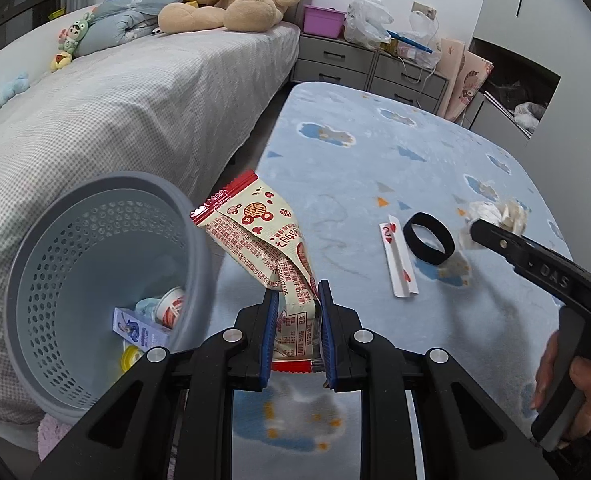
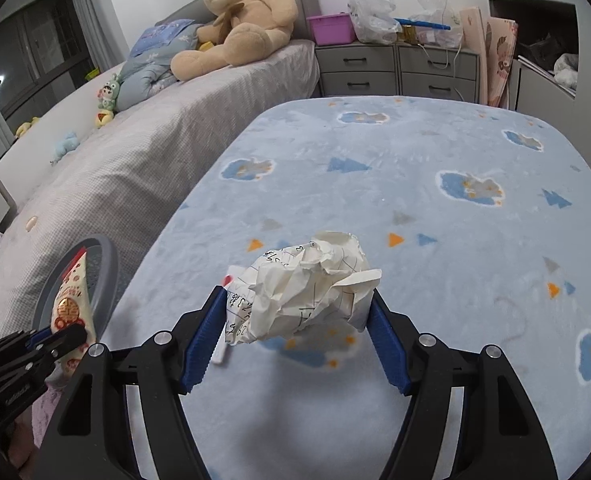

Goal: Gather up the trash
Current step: 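Carry wrapper and paper over the basket and open both grippers to drop them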

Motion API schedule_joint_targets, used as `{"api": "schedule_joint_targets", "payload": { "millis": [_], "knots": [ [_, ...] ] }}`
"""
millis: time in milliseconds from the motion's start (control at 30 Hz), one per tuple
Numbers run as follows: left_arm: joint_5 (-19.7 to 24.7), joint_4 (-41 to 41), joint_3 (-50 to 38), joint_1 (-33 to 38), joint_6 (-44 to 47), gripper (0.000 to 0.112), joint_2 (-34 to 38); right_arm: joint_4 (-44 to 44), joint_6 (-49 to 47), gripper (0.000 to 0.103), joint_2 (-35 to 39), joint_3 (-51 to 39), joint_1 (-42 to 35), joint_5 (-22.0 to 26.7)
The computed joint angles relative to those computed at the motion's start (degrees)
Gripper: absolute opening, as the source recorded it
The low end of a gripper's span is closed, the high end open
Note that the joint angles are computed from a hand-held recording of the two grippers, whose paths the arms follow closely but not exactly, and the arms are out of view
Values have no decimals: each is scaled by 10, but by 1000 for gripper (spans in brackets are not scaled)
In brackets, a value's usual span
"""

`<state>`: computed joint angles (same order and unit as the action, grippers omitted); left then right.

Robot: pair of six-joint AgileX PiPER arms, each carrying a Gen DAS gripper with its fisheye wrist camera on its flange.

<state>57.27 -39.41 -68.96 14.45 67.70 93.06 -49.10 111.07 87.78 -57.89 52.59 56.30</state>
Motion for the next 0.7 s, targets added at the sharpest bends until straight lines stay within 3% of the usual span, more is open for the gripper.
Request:
{"api": "schedule_joint_targets", "payload": {
  "millis": [133, 367, 700],
  "knots": [
    [18, -8, -31, 35, 14, 19, 24, 6, -7, 67, 32, -57, 32, 25],
    [44, -9, -104, 95, 35, 19, 84, 16, -57, 67, 122, -186, 42, 19],
    [79, 5, -259, 155, 16, 19, 198, 93, -239, 68, 292, -454, 21, 22]
  ]
}}
